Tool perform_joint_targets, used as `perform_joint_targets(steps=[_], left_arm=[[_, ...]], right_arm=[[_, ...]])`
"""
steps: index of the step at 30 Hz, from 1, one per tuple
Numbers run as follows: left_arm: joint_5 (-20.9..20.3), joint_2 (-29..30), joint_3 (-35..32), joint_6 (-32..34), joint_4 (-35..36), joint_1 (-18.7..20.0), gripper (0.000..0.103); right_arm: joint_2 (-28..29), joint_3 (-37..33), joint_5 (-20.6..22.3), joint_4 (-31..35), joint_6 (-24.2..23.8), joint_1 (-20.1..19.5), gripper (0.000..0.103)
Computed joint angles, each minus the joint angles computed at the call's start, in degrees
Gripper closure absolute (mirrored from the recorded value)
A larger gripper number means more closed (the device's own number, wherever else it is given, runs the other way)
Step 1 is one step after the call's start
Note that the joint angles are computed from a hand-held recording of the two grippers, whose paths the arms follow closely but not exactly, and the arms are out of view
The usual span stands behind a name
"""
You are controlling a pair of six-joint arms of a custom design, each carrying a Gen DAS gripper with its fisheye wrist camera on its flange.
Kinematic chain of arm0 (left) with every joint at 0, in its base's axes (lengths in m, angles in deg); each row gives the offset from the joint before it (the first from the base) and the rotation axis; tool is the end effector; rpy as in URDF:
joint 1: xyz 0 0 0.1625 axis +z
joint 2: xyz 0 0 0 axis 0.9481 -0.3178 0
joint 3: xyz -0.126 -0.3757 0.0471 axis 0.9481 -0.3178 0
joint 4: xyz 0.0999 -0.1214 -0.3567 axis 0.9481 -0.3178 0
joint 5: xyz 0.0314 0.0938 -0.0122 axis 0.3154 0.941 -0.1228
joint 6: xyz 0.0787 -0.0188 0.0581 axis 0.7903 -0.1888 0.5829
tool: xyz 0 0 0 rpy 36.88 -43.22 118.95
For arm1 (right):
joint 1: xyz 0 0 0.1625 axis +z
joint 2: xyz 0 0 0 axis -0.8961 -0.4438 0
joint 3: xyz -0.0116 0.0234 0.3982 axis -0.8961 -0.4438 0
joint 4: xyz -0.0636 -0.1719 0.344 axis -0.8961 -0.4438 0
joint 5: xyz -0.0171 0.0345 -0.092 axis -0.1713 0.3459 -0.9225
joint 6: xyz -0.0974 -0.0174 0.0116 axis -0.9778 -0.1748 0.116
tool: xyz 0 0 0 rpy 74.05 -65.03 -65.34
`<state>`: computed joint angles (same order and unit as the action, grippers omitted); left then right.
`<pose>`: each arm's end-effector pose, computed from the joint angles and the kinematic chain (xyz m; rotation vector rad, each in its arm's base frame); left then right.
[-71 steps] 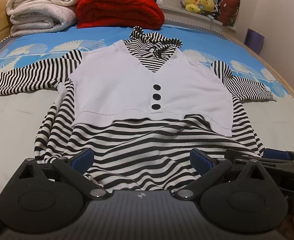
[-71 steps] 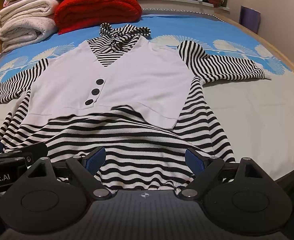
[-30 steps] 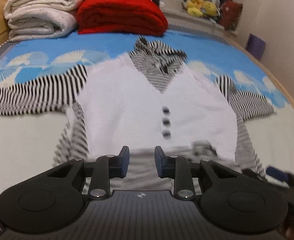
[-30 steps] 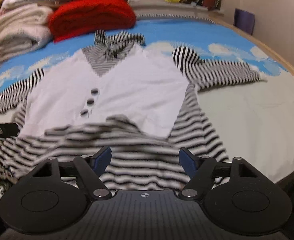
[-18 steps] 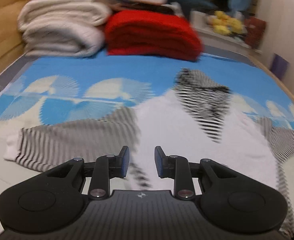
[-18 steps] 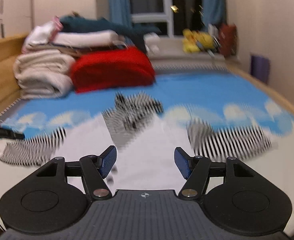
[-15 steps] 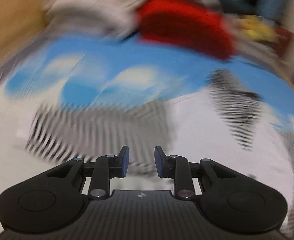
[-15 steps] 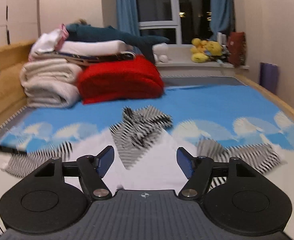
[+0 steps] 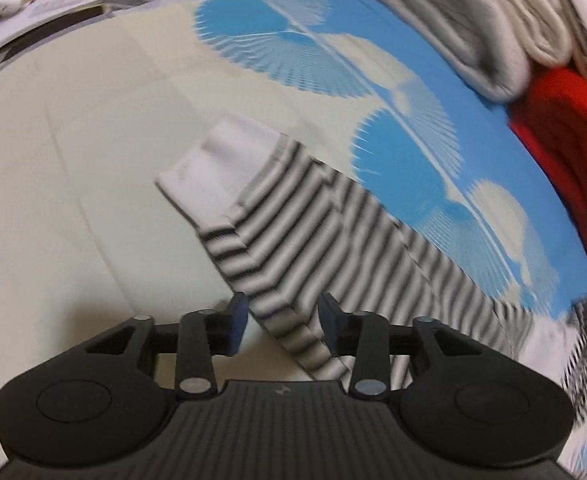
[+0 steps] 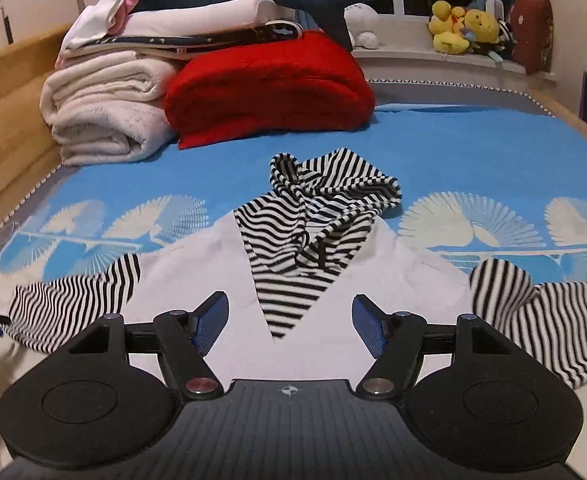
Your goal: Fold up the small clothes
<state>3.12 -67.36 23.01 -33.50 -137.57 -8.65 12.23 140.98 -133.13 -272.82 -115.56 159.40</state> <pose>-0.0469 -0.5660 0.3117 -0.6988 2.2107 -0.9832 0.1408 -0.4977 0.3198 0.4291 -2.3243 1.0293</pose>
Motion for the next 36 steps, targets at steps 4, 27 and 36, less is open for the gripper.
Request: perform_joint_targets(steps=[4,27,36], left_arm=[[0.50,2.09,-2.05,-2.64,1.47,2.52,0.057],[-29.53,22.56,-8.68,36.04,-27.48,-22.16,0.066],[-12.53,23.54,-14.66,17.69,-4.32,-19.48,0.067]], right_arm=[[1.85,-3.18,-2.40,2.74,2.01,-1.26,0.042],[-4.35,-8.01,-4.45,12.41,19.01,-10.22,0.061],[-3.50,-10.08,-1.32,23.81,32.65,-13.68,0.060]])
